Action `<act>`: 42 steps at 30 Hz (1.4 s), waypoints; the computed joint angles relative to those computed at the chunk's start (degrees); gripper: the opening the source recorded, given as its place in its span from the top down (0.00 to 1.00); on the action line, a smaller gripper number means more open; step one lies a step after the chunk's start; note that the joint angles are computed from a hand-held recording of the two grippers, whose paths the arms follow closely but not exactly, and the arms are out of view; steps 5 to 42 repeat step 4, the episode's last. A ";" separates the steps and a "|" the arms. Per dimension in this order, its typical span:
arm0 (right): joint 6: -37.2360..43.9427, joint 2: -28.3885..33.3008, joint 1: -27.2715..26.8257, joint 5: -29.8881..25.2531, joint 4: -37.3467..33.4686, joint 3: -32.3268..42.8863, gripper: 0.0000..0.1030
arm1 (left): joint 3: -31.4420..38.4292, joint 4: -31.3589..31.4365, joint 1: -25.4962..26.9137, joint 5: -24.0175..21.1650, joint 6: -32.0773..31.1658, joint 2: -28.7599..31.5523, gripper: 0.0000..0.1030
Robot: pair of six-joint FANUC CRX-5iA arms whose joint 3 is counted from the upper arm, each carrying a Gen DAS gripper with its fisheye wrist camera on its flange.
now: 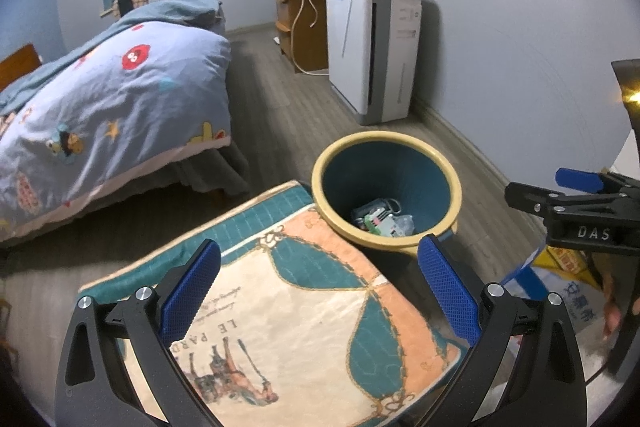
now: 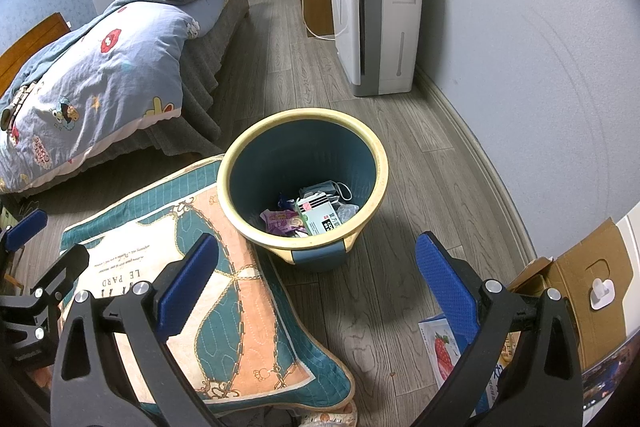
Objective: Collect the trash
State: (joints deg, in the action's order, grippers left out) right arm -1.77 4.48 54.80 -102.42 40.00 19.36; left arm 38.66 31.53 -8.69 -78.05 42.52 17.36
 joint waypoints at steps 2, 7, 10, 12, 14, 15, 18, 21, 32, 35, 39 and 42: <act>-0.25 -0.10 0.17 -0.13 -0.17 -0.28 0.06 | 0.45 -0.35 -0.02 0.01 0.48 0.13 0.05; -0.33 0.00 0.29 -0.43 -0.49 -0.26 0.06 | 1.67 -0.36 0.24 -0.76 1.40 0.80 0.05; -0.33 0.00 0.29 -0.43 -0.49 -0.26 0.06 | 1.67 -0.36 0.24 -0.76 1.40 0.80 0.05; -0.33 0.00 0.29 -0.43 -0.49 -0.26 0.06 | 1.67 -0.36 0.24 -0.76 1.40 0.80 0.05; -0.33 0.00 0.29 -0.43 -0.49 -0.26 0.06 | 1.67 -0.36 0.24 -0.76 1.40 0.80 0.05; -0.33 0.00 0.29 -0.43 -0.49 -0.26 0.06 | 1.67 -0.36 0.24 -0.76 1.40 0.80 0.05; -0.33 0.00 0.29 -0.43 -0.49 -0.26 0.06 | 1.67 -0.36 0.24 -0.76 1.40 0.80 0.05; -0.33 0.00 0.29 -0.43 -0.49 -0.26 0.06 | 1.67 -0.36 0.24 -0.76 1.40 0.80 0.05; -0.33 0.00 0.29 -0.43 -0.49 -0.26 0.06 | 1.67 -0.36 0.24 -0.76 1.40 0.80 0.05; -0.33 0.00 0.29 -0.43 -0.49 -0.26 0.06 | 1.67 -0.36 0.24 -0.76 1.40 0.80 0.05; -0.33 0.00 0.29 -0.43 -0.49 -0.26 0.06 | 1.67 -0.36 0.24 -0.76 1.40 0.80 0.05; -0.33 0.00 0.29 -0.43 -0.49 -0.26 0.06 | 1.67 -0.36 0.24 -0.76 1.40 0.80 0.05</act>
